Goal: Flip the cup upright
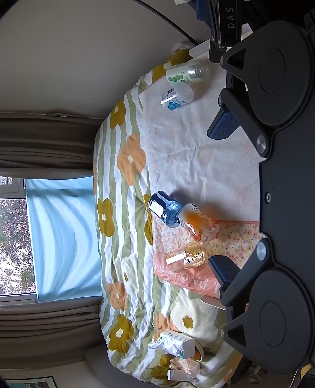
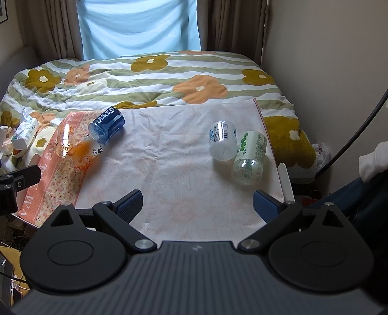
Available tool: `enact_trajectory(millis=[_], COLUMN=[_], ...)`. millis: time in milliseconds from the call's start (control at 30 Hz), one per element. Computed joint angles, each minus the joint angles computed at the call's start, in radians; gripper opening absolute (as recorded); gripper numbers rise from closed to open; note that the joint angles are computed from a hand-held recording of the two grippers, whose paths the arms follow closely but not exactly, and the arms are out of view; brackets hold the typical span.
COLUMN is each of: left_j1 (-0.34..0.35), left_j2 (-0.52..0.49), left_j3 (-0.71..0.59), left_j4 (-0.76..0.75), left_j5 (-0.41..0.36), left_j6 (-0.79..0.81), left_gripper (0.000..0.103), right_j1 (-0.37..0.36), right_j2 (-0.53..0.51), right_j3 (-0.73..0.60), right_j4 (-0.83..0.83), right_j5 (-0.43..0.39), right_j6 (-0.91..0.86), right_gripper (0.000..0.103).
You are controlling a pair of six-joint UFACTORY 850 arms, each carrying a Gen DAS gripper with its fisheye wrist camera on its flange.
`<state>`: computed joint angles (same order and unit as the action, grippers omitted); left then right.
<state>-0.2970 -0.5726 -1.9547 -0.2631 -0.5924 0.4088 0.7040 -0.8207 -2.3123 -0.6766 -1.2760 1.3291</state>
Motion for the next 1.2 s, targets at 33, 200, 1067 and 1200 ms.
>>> enact_trajectory(millis=[33,200,1067,1200], left_j1=[0.0,0.002,0.002,0.003], left_j2=[0.0,0.0,0.004,-0.006], left_j3=[0.0,-0.002,0.004,-0.014], left_j4=[0.001,-0.001,-0.006,-0.005], left_j5=[0.0,0.0,0.004,-0.008], left_j6=[0.0,0.002,0.006,0.002], left_gripper=[0.103,0.103,0.103,0.103], right_j1=[0.0,0.001,0.0,0.001], right_j2=[-0.001,-0.001,0.006,-0.024], right_j3=[-0.001,-0.002,0.013,-0.045], right_j4=[0.0,-0.001,-0.004,0.006], right_j5=[-0.002,-0.001,0.008,-0.013], right_j6=[0.0,0.0,0.006,-0.018], right_gripper=[0.103,0.103,0.103,0.103])
